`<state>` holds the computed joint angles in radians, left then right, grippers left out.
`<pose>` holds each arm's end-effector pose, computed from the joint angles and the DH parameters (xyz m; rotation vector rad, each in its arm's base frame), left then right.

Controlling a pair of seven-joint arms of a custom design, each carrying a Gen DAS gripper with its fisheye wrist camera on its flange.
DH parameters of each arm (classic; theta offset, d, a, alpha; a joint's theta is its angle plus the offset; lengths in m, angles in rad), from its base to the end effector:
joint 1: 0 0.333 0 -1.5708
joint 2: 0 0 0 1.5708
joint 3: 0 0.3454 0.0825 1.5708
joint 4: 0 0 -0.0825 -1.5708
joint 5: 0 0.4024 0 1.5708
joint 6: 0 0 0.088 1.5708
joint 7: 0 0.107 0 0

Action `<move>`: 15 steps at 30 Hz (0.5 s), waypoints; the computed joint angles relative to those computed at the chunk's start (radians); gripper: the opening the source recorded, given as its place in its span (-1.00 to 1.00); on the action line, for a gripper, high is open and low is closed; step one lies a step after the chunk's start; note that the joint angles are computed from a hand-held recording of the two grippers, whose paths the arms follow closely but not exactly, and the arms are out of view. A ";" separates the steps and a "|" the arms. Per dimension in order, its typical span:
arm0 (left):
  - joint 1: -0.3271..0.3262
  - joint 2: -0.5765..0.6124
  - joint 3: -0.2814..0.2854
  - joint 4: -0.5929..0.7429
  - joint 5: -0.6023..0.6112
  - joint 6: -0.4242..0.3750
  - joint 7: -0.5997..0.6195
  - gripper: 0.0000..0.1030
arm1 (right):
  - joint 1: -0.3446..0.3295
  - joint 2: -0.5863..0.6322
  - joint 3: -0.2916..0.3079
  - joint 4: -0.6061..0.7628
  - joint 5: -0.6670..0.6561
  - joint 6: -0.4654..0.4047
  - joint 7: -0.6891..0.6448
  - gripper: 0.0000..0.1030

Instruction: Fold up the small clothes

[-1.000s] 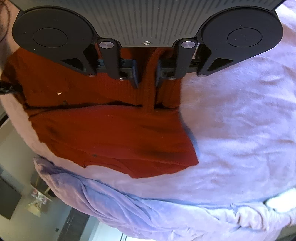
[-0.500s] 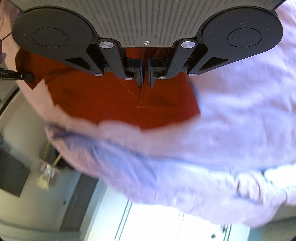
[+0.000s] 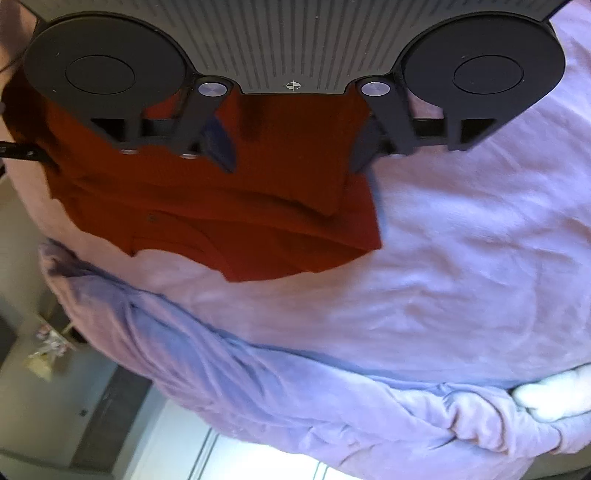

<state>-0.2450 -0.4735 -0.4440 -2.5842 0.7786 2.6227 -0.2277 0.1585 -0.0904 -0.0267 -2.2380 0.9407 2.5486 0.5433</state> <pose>0.3218 -0.2957 0.4628 -2.1653 1.2903 -0.8704 0.5497 0.0619 0.4654 -2.0317 1.2597 -0.1538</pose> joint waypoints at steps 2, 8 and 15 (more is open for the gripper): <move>-0.003 -0.001 0.001 -0.005 -0.003 -0.002 0.003 0.30 | -0.005 0.003 -0.004 0.001 -0.025 -0.037 0.001 -0.63; -0.029 0.038 0.025 0.019 -0.072 -0.068 0.057 -0.77 | -0.001 -0.008 0.001 -0.012 -0.039 -0.042 -0.040 -0.63; -0.036 -0.021 -0.014 0.067 0.006 -0.192 0.033 -0.84 | 0.030 -0.050 0.009 -0.062 -0.020 0.044 -0.171 -0.86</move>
<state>-0.2808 -0.4940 -0.4580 -2.5167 0.7844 2.4309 -0.1942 0.1887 -0.1402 -0.0175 -2.2997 0.9206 2.5928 0.3725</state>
